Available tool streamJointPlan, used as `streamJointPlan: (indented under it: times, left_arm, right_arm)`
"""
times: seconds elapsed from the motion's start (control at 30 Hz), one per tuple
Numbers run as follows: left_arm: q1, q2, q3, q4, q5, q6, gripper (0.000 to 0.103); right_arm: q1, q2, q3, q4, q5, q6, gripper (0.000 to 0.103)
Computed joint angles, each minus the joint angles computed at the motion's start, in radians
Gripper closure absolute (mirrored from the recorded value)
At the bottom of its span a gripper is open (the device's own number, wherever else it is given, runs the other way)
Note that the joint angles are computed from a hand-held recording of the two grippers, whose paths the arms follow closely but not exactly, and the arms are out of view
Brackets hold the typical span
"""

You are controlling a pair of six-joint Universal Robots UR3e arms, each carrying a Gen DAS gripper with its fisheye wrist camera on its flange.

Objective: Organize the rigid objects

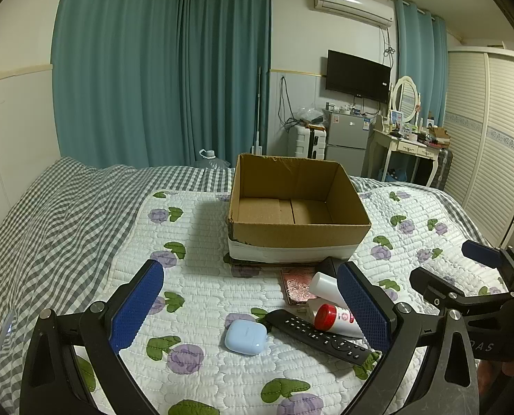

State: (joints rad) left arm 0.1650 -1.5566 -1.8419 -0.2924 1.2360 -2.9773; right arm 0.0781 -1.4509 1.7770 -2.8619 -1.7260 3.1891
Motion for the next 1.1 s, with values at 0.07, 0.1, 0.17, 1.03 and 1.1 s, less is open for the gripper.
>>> streamJointPlan:
  times: [0.07, 0.1, 0.17, 1.03, 1.1]
  left_arm:
    - [-0.001, 0.0, 0.0, -0.001, 0.001, 0.0, 0.0]
    - [0.0, 0.0, 0.001, -0.001, 0.0, 0.001, 0.0]
    - [0.0, 0.0, 0.0, 0.0, 0.0, 0.002, 0.0]
    - [0.007, 0.001, 0.0, 0.007, -0.006, 0.004, 0.001]
    - [0.006, 0.002, -0.002, 0.007, -0.004, 0.003, 0.001]
  right_arm:
    - [0.001, 0.002, -0.002, 0.001, -0.001, 0.001, 0.0]
    - [0.001, 0.002, -0.002, 0.001, -0.001, 0.001, 0.0]
    - [0.001, 0.002, -0.003, 0.003, -0.001, 0.001, 0.0]
    - [0.02, 0.017, -0.014, 0.003, -0.012, 0.004, 0.0]
    - [0.019, 0.019, -0.022, 0.011, -0.009, 0.001, 0.0]
